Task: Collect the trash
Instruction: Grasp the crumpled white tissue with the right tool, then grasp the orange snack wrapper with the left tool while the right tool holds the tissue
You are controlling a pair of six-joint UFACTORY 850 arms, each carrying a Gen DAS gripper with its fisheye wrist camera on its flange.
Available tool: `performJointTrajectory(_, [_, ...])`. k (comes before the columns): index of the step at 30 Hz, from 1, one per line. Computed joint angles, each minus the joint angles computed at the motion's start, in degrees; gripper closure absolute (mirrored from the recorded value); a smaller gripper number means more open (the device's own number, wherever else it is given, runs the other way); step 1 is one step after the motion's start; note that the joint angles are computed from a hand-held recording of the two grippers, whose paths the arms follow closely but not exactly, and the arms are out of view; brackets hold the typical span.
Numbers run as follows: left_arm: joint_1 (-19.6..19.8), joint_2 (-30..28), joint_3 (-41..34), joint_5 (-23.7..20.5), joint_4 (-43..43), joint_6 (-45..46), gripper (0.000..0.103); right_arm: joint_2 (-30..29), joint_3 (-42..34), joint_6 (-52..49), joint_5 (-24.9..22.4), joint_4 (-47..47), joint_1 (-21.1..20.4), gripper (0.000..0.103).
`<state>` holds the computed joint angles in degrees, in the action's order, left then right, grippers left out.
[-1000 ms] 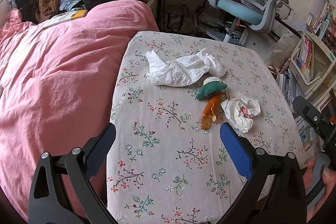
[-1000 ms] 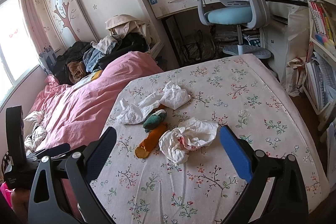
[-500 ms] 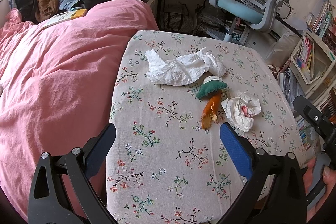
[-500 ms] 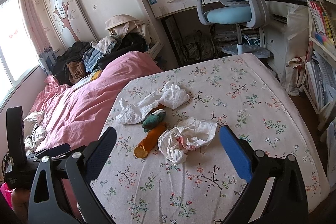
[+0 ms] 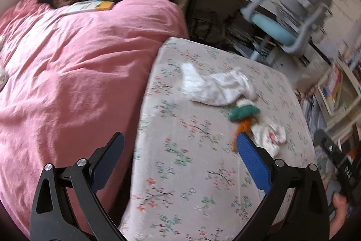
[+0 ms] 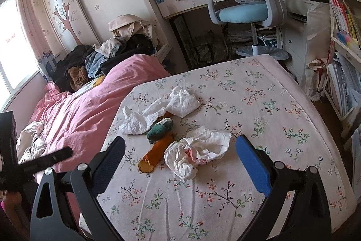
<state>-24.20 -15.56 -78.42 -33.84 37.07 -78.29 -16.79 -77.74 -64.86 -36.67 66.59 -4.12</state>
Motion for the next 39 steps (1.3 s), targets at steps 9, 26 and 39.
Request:
performJointTrajectory(9, [2.00,-0.85,0.28,0.31,-3.65,0.73,0.007,-5.73,-5.84,10.35,-0.28,-10.27,2.17,0.009])
performJointTrajectory(26, [-1.19,-15.03,-16.06,-5.67,-9.88,18.48,0.007,-12.95,-12.94,10.52,-5.31,-21.82,3.32,0.077])
performJointTrajectory(39, [-3.33,-29.21,-31.78,-6.47,-11.79,24.78,0.069,-10.72,-12.64,0.16,-9.42,-13.37,-2.28,0.078])
